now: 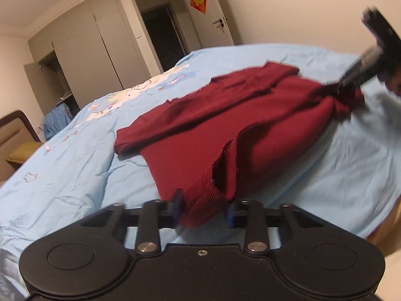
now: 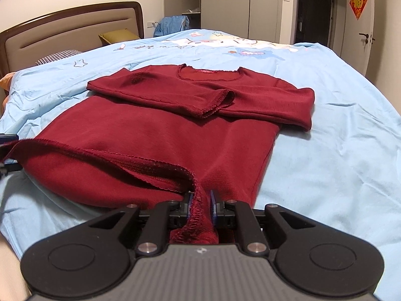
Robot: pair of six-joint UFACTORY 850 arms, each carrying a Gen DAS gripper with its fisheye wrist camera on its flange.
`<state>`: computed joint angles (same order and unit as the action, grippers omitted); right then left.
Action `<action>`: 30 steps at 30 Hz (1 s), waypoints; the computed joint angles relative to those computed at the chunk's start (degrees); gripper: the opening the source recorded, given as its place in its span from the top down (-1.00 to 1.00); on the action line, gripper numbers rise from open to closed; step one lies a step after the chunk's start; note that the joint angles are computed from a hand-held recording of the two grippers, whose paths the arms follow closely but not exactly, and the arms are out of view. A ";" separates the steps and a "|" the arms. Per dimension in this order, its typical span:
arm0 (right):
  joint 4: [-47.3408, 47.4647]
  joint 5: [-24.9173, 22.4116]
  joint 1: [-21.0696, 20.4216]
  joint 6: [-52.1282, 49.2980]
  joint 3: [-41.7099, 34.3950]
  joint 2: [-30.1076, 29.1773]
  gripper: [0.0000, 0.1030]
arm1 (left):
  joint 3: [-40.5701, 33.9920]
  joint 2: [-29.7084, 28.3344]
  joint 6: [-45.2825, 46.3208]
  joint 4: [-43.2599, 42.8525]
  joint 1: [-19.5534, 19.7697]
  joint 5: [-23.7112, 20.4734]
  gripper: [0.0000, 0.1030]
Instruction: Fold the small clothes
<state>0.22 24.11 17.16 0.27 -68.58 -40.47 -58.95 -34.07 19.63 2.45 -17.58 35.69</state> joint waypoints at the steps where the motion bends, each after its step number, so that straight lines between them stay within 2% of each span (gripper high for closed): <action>1: -0.04 0.09 -0.04 0.30 0.05 0.01 0.68 | -0.71 -0.11 -2.65 1.45 0.34 -0.64 0.62; 3: -0.52 0.39 -0.16 1.20 0.24 0.07 0.64 | -2.62 -0.50 -11.50 6.31 1.48 -2.21 0.75; 6: -1.79 1.76 -0.42 3.08 0.96 0.39 0.60 | -5.76 -1.61 -23.33 11.72 2.70 -3.82 0.84; 7: -2.98 2.73 -0.61 4.52 1.45 0.61 0.53 | -7.00 -2.11 -26.62 13.02 2.95 -4.66 0.84; 9: -5.44 5.21 -1.09 7.55 2.81 1.27 0.29 | -9.57 -3.19 -32.55 15.92 3.33 -7.00 0.84; 11: -9.57 8.96 -1.86 12.46 4.82 2.34 -0.26 | -11.82 -4.29 -36.44 17.99 3.49 -9.02 0.85; 13: -13.33 12.96 -2.61 16.02 6.95 3.51 -0.48 | -14.04 -5.46 -39.07 19.38 3.52 -11.26 0.85; 16: -12.59 14.80 -2.32 12.70 9.23 5.15 -0.67 | -16.29 -6.72 -40.85 20.25 3.42 -13.15 0.85; 19: -9.66 14.64 -1.14 5.77 11.03 6.49 -0.73 | -17.97 -7.71 -41.44 20.46 3.26 -14.76 0.85; 22: -1.82 12.76 0.96 -6.50 11.53 6.62 -0.73 | -18.98 -8.30 -42.74 21.02 3.24 -15.93 0.85; 24: 3.79 12.79 2.26 -14.53 11.49 6.04 -0.66 | -18.99 -8.30 -43.03 20.99 3.28 -15.95 0.85; 27: 9.25 14.44 3.65 -22.10 11.51 5.18 -0.33 | -18.20 -7.76 -43.21 20.34 3.36 -15.40 0.85; 29: 9.99 16.35 4.06 -22.53 12.03 5.15 -0.02 | -17.23 -7.11 -42.71 19.25 3.35 -14.76 0.86; 30: 9.92 17.18 4.13 -22.03 12.24 5.22 0.04 | -16.67 -6.75 -42.22 18.50 3.34 -14.26 0.86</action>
